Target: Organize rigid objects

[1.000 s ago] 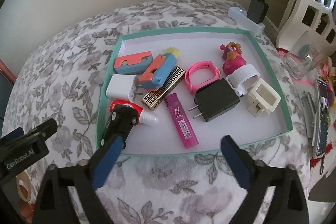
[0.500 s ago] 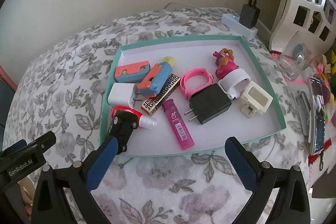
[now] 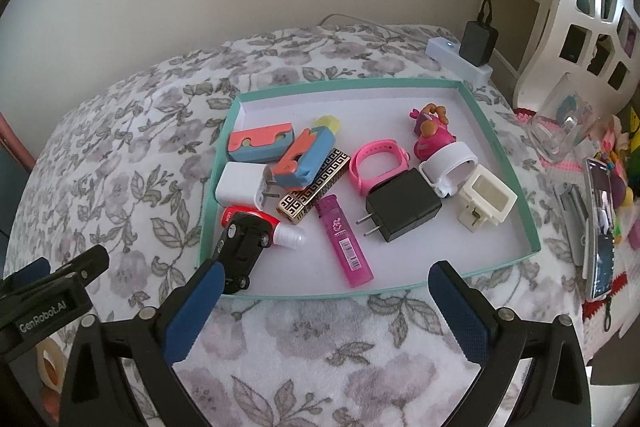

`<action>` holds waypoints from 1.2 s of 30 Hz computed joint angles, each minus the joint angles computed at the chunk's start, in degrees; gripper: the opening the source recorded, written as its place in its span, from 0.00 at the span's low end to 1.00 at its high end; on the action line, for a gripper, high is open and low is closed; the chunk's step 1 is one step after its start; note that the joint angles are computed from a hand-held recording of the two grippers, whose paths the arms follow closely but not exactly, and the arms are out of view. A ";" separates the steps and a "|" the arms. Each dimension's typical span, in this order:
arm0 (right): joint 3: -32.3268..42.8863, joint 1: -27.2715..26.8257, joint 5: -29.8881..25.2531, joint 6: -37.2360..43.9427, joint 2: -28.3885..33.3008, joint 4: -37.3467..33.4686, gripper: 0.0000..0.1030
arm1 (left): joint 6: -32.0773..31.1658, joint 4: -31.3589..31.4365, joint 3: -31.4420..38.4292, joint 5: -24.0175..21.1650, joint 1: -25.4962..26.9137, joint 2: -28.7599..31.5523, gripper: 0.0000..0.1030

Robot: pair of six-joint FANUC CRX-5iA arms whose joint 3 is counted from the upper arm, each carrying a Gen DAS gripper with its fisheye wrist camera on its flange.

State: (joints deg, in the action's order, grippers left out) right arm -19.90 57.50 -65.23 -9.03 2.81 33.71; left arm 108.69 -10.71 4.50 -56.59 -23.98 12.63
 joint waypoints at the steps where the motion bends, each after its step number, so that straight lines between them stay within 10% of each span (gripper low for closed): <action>1: 0.13 0.01 -0.05 0.16 0.09 -0.02 1.00 | 0.04 -0.03 0.01 -0.03 0.00 0.02 0.99; 36: -0.14 -0.49 0.06 0.90 -0.02 -0.51 1.00 | 3.14 -2.33 2.30 -3.66 -0.20 1.77 0.99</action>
State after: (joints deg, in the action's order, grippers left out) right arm -20.04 57.01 -65.17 -8.14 2.79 33.20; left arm 111.83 -13.04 6.80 -60.25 -24.18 14.40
